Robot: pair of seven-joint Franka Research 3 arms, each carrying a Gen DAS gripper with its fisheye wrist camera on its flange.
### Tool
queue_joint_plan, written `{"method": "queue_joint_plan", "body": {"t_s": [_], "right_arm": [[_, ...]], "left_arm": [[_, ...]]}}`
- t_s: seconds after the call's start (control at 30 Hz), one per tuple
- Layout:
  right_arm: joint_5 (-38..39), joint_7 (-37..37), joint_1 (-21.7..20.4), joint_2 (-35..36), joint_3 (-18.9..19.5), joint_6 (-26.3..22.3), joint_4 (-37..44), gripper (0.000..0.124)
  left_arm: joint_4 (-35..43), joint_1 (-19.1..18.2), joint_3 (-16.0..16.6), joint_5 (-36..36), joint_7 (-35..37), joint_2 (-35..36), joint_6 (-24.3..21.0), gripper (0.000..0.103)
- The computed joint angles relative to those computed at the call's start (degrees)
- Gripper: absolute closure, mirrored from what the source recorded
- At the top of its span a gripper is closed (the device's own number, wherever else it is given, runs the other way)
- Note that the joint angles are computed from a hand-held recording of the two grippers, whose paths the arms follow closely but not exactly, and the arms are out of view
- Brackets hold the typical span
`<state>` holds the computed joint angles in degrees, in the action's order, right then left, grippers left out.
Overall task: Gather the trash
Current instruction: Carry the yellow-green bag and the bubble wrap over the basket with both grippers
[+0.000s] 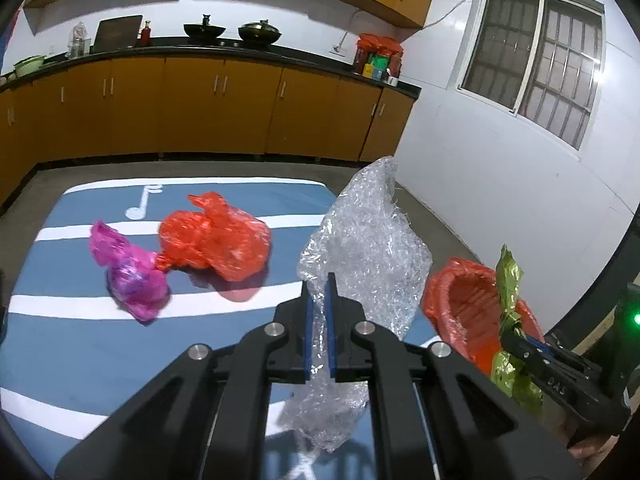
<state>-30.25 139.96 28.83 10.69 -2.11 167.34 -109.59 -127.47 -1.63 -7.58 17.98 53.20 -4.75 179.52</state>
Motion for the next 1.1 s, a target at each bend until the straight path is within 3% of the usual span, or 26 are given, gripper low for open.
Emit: {"method": "queue_joint_plan", "body": {"t_s": [0.4,0.7,1.1], "right_arm": [[-8.79,10.54,-3.62,-3.52,-0.84,-0.75,-4.15,0.106],[-14.86,17.89,-7.11,-5.09,-0.12,-1.33,-5.2,0.106],[-18.15,21.98,-10.94,-4.56,-0.12,-0.39,-4.99,0.106]], "left_arm": [[3.96,-4.32,-1.28,-8.9,5.63,4.55,0.53,0.096],[8.26,-5.27,-4.5,-13.66,9.61,8.69,0.93,0.096],[17.48,-9.54,-3.9,-6.77,3.22,16.78,-0.61,0.096]]}}
